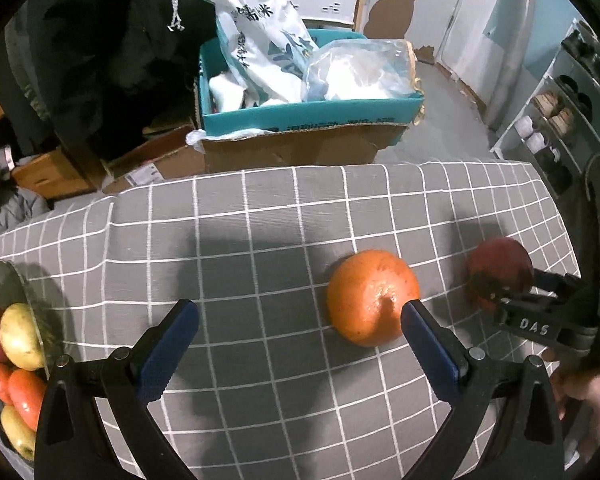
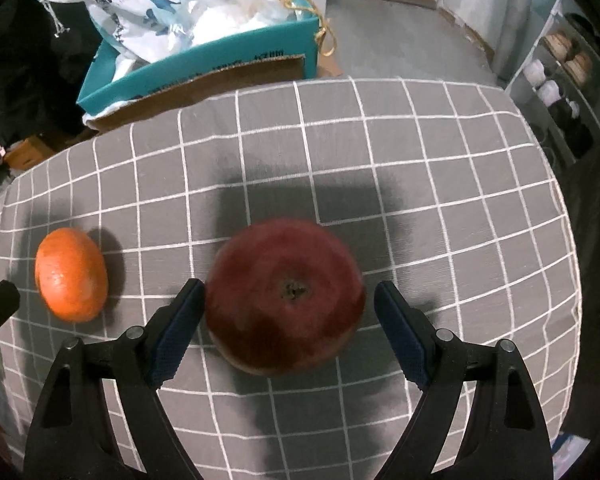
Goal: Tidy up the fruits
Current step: 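Grasp the orange with the left gripper while the right gripper grasps the red apple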
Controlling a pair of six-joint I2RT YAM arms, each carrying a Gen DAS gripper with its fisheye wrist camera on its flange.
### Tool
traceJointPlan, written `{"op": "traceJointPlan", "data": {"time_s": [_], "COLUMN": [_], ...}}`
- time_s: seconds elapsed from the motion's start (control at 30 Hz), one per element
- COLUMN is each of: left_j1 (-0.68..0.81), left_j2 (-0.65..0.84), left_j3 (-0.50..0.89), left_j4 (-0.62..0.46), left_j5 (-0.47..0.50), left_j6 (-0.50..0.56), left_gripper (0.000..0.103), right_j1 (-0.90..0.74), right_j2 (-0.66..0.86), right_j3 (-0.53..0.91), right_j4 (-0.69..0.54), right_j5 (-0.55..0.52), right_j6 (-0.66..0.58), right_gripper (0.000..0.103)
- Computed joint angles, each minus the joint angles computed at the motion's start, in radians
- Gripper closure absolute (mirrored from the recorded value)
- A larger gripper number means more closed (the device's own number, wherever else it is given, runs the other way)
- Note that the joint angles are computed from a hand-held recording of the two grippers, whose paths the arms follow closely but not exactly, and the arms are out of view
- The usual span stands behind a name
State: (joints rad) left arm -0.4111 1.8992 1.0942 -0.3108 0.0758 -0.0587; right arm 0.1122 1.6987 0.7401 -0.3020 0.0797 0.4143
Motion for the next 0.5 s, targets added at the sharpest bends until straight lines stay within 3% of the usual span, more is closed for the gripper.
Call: {"op": "traceJointPlan", "data": {"time_s": [0.13, 0.5], "left_j1": [-0.021, -0.078], "left_j2": [0.046, 0.19], "left_j3": [0.034, 0.145], "left_j4": [-0.006, -0.039], "left_j5": [0.014, 0.013], "left_j6": [-0.014, -0.038], "left_gripper": [0.001, 0.001], "right_j1": [0.006, 0.032], "right_j2": [0.022, -0.024], "right_j3": [-0.003, -0.066], "right_j4": [0.015, 0.055], "right_j5": [-0.01, 0.046], "right_j6": [0.001, 0.06], "right_gripper": [0.028, 0.029]}}
